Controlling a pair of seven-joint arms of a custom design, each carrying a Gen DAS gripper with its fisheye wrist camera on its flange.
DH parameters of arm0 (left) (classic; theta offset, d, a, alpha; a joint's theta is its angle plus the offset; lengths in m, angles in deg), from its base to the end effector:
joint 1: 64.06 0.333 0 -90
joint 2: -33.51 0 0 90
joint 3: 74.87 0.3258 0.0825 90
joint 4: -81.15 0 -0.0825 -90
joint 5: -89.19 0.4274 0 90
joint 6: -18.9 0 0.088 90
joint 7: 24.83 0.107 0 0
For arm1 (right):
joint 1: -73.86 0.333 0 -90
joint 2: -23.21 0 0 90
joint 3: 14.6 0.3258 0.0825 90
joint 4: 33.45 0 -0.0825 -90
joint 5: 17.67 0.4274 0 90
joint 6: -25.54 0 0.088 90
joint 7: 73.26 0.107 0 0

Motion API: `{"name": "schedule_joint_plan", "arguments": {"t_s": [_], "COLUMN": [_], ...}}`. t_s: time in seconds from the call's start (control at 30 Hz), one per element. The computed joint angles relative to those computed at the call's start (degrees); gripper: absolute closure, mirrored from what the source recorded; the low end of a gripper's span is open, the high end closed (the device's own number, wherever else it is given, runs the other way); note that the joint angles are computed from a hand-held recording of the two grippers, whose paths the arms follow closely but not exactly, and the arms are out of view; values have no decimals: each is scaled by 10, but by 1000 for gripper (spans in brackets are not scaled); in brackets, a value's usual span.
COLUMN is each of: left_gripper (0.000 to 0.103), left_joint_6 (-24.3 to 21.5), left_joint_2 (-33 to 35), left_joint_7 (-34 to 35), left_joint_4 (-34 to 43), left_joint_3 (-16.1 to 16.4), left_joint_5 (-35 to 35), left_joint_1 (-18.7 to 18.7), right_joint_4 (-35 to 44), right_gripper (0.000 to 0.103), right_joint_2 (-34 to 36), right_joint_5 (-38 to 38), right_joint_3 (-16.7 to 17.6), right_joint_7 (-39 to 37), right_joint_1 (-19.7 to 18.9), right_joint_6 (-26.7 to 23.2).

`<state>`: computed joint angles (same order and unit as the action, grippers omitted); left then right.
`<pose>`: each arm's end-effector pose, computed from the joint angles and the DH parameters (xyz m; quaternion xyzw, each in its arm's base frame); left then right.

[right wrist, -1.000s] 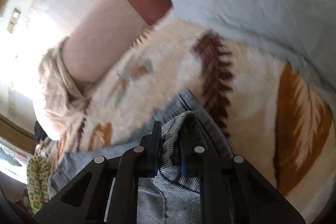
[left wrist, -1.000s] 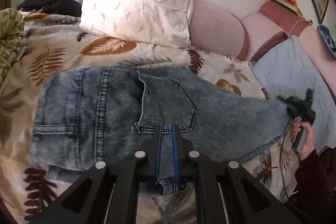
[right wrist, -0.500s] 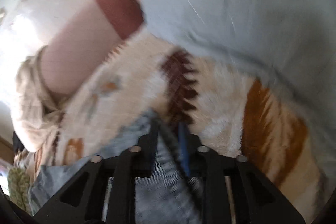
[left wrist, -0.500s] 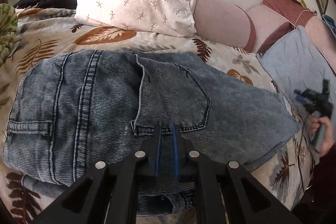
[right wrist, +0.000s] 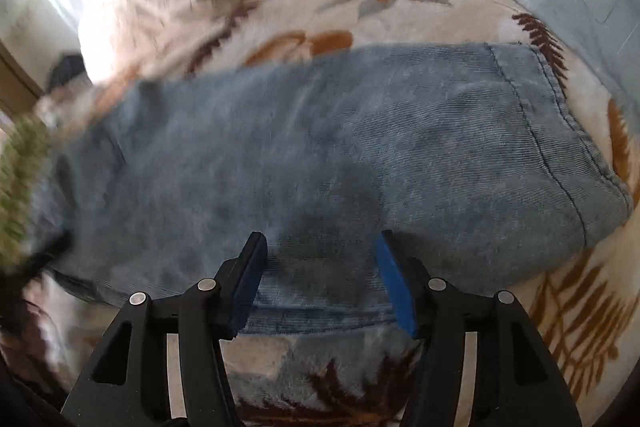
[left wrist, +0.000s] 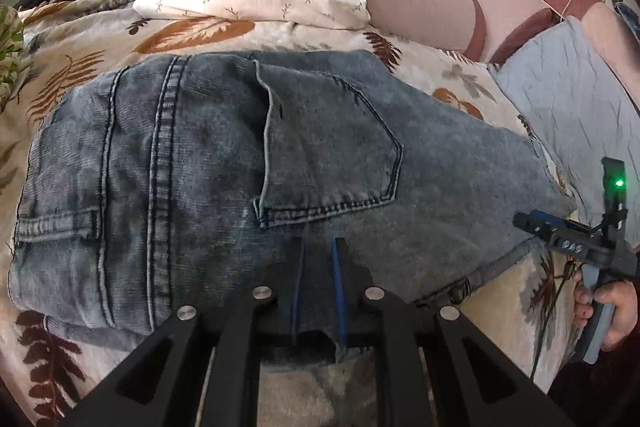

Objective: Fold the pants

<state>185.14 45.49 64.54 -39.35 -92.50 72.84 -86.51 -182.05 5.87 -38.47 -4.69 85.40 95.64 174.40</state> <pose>0.5122 -0.4005 0.3700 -0.5237 0.7951 -0.3045 0.0276 0.3996 0.2530 0.3700 -0.5569 0.8057 -0.1275 0.1564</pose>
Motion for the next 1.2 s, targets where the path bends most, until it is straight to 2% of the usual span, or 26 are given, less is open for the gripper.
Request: {"name": "schedule_joint_plan", "arguments": {"t_s": [0.03, 0.1, 0.27, 0.47, 0.5, 0.53, 0.6, 0.63, 0.67, 0.7, 0.73, 0.8, 0.83, 0.87, 0.9, 0.97, 1.0, 1.13, 1.2], "left_gripper": [88, 88, 87, 88, 88, 87, 84, 74, 57, 51, 48, 48, 48, 48, 48, 50, 51, 51, 51], "left_joint_6": [-9, -22, -27, 1, 10, 22, 71, 96, 110, 118, 118, 101, 91, 75, 60, 28, 25, 15, 16], "left_joint_2": [-2, -7, -21, -34, -39, -42, -51, -52, -49, -43, -33, -13, -5, 6, 15, 34, 36, 36, 38], "left_joint_7": [21, 54, 122, 83, 86, 105, 159, 191, 223, 266, 293, 310, 299, 269, 248, 211, 211, 242, 225], "left_joint_4": [-2, -5, -22, -38, -40, -42, -47, -48, -44, -36, -25, -8, -1, 9, 17, 35, 34, 31, 29], "left_joint_3": [-13, -24, -36, -12, -15, -23, -41, -52, -65, -85, -95, -92, -81, -59, -45, -28, -32, -63, -46], "left_joint_5": [-27, -61, -141, -92, -102, -121, -159, -183, -211, -248, -269, -267, -251, -215, -190, -152, -151, -174, -144], "left_joint_1": [13, 26, 37, 8, 10, 14, 19, 23, 29, 40, 45, 41, 32, 14, 5, -4, 2, 28, 11], "right_joint_4": [17, 28, 11, 34, 36, 31, 30, 38, 53, 71, 89, 148, 184, 206, 244, 299, 330, 400, 436], "right_gripper": [46, 46, 46, 46, 46, 48, 48, 48, 48, 48, 47, 47, 47, 47, 46, 44, 44, 44, 44], "right_joint_2": [10, 17, 3, 12, 10, 2, 4, 11, 26, 46, 67, 123, 155, 175, 209, 256, 283, 346, 377], "right_joint_5": [0, 2, 52, 54, 61, 82, 107, 113, 129, 154, 171, 229, 304, 366, 448, 524, 549, 512, 486], "right_joint_3": [6, 10, -12, 0, -4, -12, -27, -30, -40, -54, -61, -68, -83, -81, -74, -51, -38, -20, -9], "right_joint_7": [-5, -3, -48, -46, -56, -75, -114, -129, -158, -201, -229, -301, -373, -429, -503, -572, -594, -564, -561], "right_joint_1": [4, 10, 25, 28, 31, 39, 46, 45, 50, 58, 58, 54, 67, 64, 54, 23, 6, -19, -30], "right_joint_6": [-32, -55, -48, -75, -70, -45, 33, 59, 85, 117, 143, 164, 167, 168, 164, 148, 131, 87, 50]}}
